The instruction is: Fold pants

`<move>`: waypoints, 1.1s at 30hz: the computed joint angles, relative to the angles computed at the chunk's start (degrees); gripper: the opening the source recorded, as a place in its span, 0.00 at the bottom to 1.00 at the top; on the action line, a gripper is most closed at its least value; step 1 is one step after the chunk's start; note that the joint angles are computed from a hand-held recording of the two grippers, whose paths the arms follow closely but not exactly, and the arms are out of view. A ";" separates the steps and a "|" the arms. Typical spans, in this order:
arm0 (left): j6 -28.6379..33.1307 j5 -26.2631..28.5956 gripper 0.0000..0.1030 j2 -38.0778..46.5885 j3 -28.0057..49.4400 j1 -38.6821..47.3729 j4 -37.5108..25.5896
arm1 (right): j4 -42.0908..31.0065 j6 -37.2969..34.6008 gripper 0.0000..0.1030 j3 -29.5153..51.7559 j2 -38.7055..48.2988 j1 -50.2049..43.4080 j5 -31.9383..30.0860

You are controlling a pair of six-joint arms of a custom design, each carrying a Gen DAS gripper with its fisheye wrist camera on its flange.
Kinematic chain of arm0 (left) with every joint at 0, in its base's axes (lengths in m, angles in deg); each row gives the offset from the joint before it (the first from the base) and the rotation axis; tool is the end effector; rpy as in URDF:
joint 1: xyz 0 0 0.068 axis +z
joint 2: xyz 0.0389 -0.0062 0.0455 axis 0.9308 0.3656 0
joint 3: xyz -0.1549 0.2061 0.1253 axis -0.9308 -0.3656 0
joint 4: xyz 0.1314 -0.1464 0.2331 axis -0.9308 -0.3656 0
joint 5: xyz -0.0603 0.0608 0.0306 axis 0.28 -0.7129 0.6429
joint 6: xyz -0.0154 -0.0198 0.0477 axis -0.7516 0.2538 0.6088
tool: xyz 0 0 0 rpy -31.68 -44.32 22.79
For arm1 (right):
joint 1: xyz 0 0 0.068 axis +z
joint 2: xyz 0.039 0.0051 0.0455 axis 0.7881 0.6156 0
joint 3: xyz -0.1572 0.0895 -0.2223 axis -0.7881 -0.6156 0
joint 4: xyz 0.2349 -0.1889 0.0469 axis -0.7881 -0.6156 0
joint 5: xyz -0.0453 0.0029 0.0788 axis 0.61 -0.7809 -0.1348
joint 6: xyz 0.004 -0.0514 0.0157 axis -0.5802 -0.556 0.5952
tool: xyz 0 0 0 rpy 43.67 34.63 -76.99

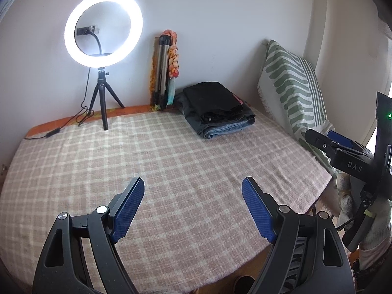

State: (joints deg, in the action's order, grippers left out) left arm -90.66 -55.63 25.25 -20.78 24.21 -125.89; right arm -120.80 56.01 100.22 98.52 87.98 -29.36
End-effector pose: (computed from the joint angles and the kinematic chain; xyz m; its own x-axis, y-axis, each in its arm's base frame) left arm 0.1685 -0.1491 0.2901 -0.6494 0.0416 -0.7593 0.2312 0.9620 -0.1450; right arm 0.1721 0.1072 0.3036 -0.5519 -0.0015 -0.8339 -0.0881 0.9945 0.0566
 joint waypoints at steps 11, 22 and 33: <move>0.33 -3.78 0.88 -1.99 -0.21 -1.44 -0.59 | -0.07 -0.08 1.00 0.78 0.41 2.75 1.65; -0.63 -4.51 0.90 -0.76 0.84 -1.43 -2.71 | 0.12 0.18 1.00 0.69 0.56 2.87 1.35; -0.50 -6.36 0.90 -0.55 1.31 -2.18 -3.91 | 0.09 0.39 1.00 0.57 0.33 3.26 1.33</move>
State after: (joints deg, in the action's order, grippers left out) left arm -91.17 -61.99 24.70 -19.48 22.04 -129.80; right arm -120.71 56.39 100.79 98.85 91.24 -28.03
